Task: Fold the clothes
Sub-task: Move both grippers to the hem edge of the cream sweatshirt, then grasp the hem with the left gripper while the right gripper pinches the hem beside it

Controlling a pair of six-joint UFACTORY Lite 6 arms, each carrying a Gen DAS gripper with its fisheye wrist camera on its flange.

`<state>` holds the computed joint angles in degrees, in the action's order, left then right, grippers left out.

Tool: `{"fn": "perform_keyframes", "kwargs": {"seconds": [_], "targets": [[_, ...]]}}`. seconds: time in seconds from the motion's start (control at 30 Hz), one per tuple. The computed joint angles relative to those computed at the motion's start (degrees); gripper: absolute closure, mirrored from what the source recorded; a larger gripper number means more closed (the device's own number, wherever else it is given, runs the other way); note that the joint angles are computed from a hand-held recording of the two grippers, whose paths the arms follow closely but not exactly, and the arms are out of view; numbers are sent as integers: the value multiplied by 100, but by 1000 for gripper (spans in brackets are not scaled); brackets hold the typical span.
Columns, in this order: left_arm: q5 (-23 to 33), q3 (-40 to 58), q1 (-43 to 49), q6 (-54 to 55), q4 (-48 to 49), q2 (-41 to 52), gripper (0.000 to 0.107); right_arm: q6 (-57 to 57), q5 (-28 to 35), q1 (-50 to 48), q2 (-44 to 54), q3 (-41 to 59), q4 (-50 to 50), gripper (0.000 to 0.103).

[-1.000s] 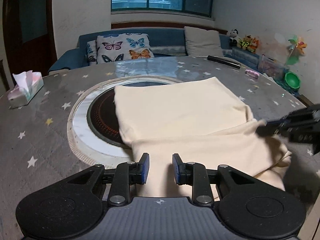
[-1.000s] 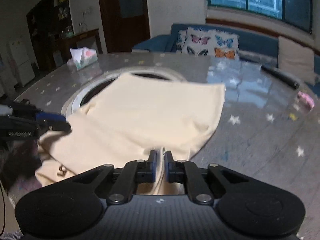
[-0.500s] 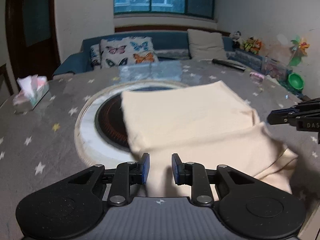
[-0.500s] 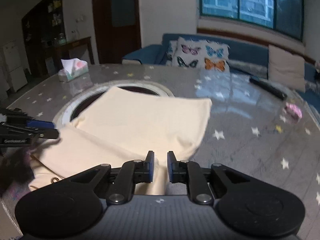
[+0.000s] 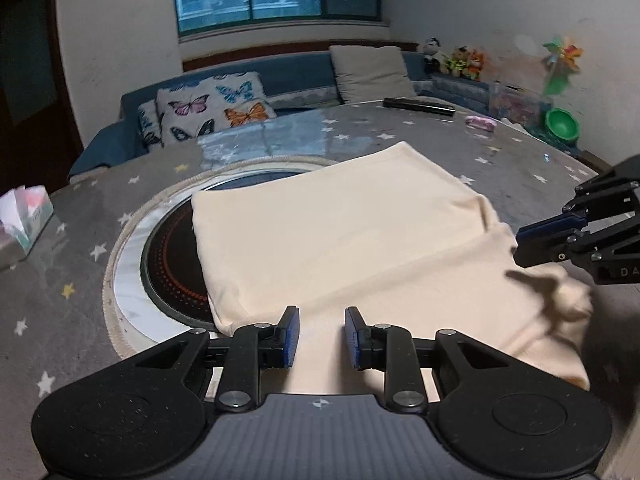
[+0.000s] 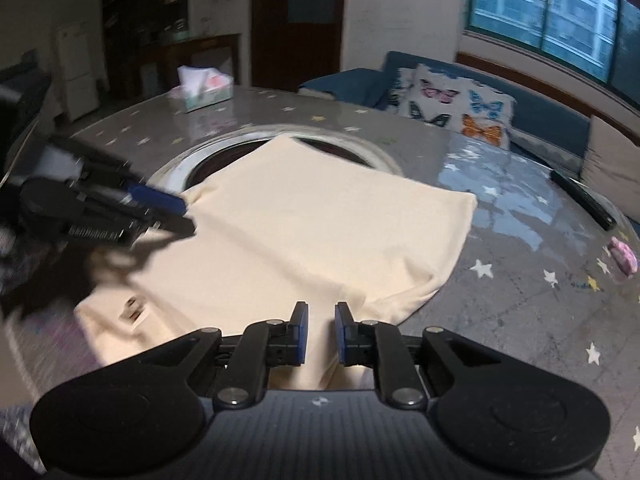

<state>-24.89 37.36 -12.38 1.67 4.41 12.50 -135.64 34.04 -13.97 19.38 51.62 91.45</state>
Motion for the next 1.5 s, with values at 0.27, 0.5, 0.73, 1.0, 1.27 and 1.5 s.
{"fn": "perform_keyframes", "kwargs": {"seconds": [0.27,0.5,0.73,1.0,1.27,1.5], "targets": [[42,-1266,-2,320,323,-1274,79,-506,30,-328,-660,-742,-260,89],[449,-2382,-244,1248,151,-2791,73,-1076,-137,-238,-658,-924,70,89],[-368,-2638,-1187,2829,-1235,-2378,62,-825,36,-492,-1132,-1081,-728,79],[-788,-1959,-1059,2061,-446,-1457,96,-1456,209,-718,-1614,-1606,-1222,55],[-183,-587,-122,-514,1768,-803,98,-3548,413,-396,-1298,-1853,249,44],[-60,38,230,-1554,2786,-247,93,-1578,258,-28,-225,-473,-501,88]]}}
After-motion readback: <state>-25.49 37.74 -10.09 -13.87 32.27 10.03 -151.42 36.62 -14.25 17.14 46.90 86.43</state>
